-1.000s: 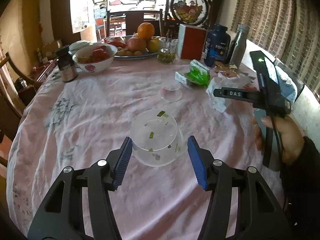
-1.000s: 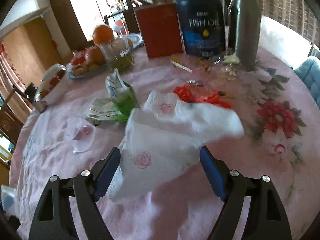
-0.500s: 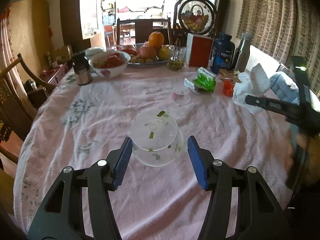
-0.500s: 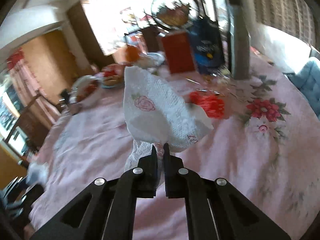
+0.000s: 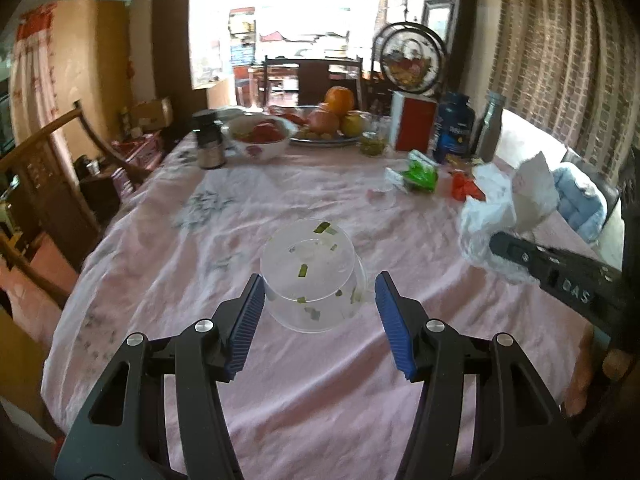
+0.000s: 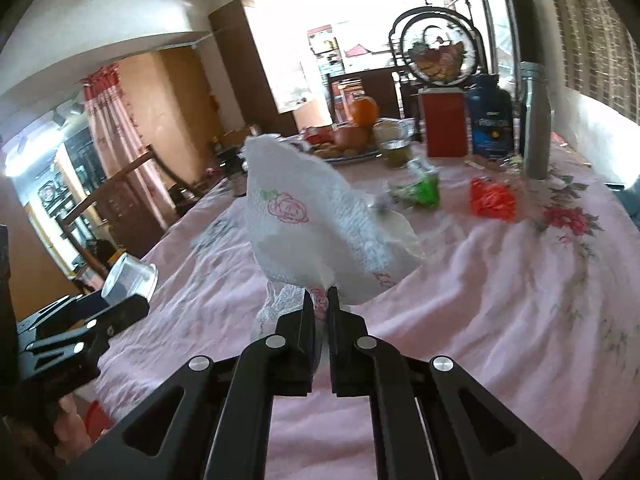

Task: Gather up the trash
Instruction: 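Carry the cup and bag over the red wastebasket with both grippers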

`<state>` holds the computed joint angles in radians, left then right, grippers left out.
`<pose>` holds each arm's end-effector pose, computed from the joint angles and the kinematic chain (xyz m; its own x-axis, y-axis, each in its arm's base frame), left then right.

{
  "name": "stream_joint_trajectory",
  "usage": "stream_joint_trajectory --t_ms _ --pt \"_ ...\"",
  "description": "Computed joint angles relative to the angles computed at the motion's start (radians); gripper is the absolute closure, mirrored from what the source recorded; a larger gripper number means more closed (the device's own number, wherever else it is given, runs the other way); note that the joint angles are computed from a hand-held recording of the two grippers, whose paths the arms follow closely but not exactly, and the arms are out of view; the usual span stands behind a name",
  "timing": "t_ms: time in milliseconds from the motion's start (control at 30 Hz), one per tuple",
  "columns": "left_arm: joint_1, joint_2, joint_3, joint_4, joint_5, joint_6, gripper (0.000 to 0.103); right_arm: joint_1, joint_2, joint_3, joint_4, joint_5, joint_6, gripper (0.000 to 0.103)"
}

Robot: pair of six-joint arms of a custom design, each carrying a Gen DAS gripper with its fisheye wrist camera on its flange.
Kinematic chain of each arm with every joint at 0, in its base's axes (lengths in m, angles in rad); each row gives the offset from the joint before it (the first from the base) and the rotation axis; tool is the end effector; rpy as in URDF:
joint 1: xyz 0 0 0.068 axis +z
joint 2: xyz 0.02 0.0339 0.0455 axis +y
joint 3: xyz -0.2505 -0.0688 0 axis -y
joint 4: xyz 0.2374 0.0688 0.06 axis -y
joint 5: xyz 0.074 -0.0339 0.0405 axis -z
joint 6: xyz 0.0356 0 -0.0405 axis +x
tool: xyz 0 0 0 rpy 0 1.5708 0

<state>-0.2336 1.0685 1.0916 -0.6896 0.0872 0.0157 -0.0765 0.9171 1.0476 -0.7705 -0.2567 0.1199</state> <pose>0.2147 -0.0543 0.3309 -0.5967 0.1581 -0.7867 0.3066 0.9509 -0.0415 0.1824 -0.0049 0.3380 -0.6066 0.1625 -0.7782 -0.0570 0.9675 0.2465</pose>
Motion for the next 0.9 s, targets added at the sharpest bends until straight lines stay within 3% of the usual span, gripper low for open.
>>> stream_joint_trajectory --t_ms 233,500,700,900 --pt "0.233 -0.139 -0.090 -0.048 0.093 0.060 0.047 0.264 -0.021 -0.026 -0.004 0.089 0.084 0.096" --pt "0.720 -0.222 -0.135 -0.172 0.361 0.249 0.047 0.701 0.074 0.014 0.061 0.267 0.189 0.096" --pt "1.135 -0.153 -0.103 -0.288 0.582 0.481 0.047 0.966 0.227 0.113 0.103 0.352 0.212 0.096" --pt "1.414 -0.005 -0.043 -0.339 0.675 0.658 0.047 1.162 0.421 0.250 0.149 0.358 0.220 0.096"
